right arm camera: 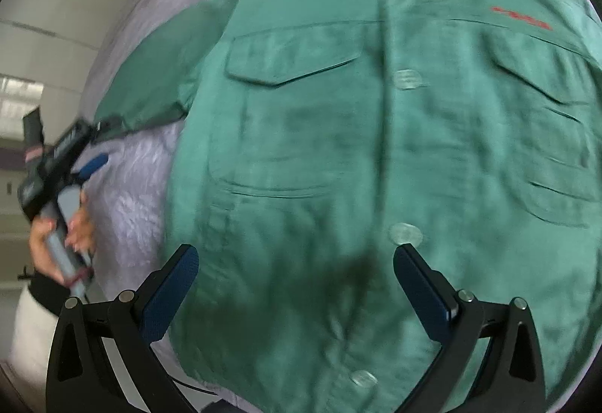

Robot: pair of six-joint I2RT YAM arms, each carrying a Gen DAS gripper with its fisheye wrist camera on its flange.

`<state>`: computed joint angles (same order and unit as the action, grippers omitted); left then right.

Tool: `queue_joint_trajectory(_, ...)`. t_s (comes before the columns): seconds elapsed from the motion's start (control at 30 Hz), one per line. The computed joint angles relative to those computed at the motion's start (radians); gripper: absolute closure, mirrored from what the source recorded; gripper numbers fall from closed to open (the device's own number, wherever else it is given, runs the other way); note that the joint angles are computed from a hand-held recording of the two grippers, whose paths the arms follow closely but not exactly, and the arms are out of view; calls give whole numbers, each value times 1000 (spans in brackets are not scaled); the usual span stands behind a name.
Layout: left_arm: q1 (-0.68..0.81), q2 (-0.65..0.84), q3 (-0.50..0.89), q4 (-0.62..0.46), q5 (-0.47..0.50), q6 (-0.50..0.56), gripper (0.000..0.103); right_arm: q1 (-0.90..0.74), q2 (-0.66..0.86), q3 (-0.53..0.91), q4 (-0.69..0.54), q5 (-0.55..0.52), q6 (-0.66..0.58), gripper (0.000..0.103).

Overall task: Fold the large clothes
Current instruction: 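Grasp the side edge of the green shirt with the left gripper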

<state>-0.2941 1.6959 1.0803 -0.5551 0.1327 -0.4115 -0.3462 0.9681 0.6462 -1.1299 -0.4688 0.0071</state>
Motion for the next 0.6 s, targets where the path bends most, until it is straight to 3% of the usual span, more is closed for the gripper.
queue_joint_trajectory(0.07, 46, 59, 1, 68, 67, 6, 0, 91, -3, -15, 69, -5, 87, 0)
queue_joint_trajectory(0.23, 95, 136, 9, 212, 127, -16, 0, 236, 19, -48, 226, -2, 230, 0)
queue_joint_trajectory(0.43, 175, 201, 94, 237, 48, 2, 4, 283, 31, -58, 295, 26, 305, 0)
queue_joint_trajectory(0.5, 186, 219, 120, 214, 25, 19, 37, 276, 45, -61, 309, 32, 310, 0)
queue_joint_trajectory(0.53, 196, 230, 133, 200, 27, 27, 48, 274, 53, -61, 313, 35, 314, 0)
queue_joint_trajectory(0.57, 208, 234, 141, 196, 38, 34, 72, 264, 48, -60, 304, 33, 307, 0)
queue_joint_trajectory(0.6, 215, 234, 140, 196, 49, 34, 89, 257, 43, -60, 298, 32, 305, 0)
